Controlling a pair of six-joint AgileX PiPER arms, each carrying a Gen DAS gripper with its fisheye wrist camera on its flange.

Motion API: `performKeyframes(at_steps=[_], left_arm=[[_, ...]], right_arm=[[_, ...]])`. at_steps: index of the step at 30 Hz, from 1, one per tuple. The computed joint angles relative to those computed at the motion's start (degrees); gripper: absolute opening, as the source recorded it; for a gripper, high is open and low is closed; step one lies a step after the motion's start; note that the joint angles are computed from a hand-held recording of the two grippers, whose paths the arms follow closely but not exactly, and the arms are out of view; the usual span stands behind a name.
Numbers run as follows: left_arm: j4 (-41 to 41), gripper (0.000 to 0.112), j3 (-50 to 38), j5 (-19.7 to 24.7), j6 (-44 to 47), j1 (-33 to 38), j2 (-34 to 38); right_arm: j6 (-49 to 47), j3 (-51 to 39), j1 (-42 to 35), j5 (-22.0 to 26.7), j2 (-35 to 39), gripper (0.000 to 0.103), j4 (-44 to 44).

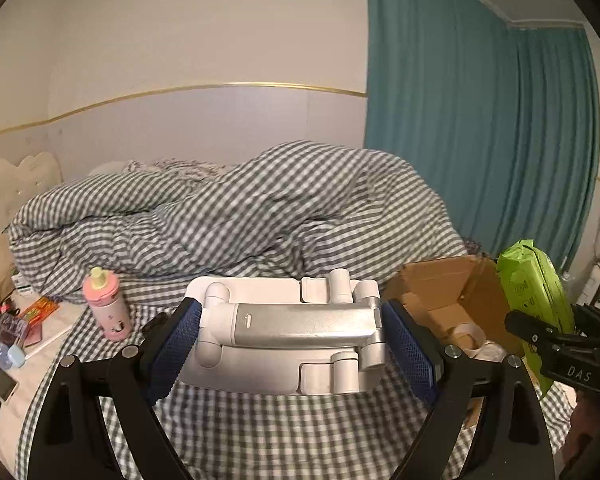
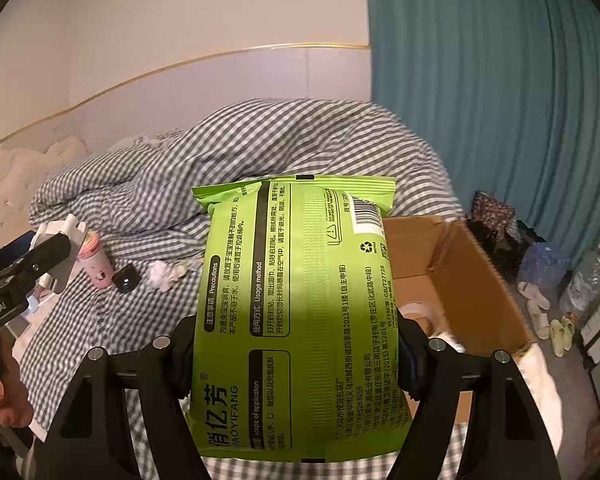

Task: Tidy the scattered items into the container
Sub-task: 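Carry the phone stand and green wipes pack over the cardboard box with both grippers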

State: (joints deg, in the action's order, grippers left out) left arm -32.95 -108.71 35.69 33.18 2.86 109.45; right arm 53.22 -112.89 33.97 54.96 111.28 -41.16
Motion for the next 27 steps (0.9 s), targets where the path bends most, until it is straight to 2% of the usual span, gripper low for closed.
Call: performKeyframes(at_steps=[13, 27], left_arm=[[2.1, 0.092, -2.2, 0.8, -2.8, -9.4, -0.1], [6.3, 0.092, -1.8, -1.2, -7.4, -17.9, -0.5]], right_arm=[[6.4, 15.9, -3.7, 0.4, -13.0, 0.073, -5.4], [8.0, 26.7, -7.0, 0.3, -23.5, 0.073, -7.6]])
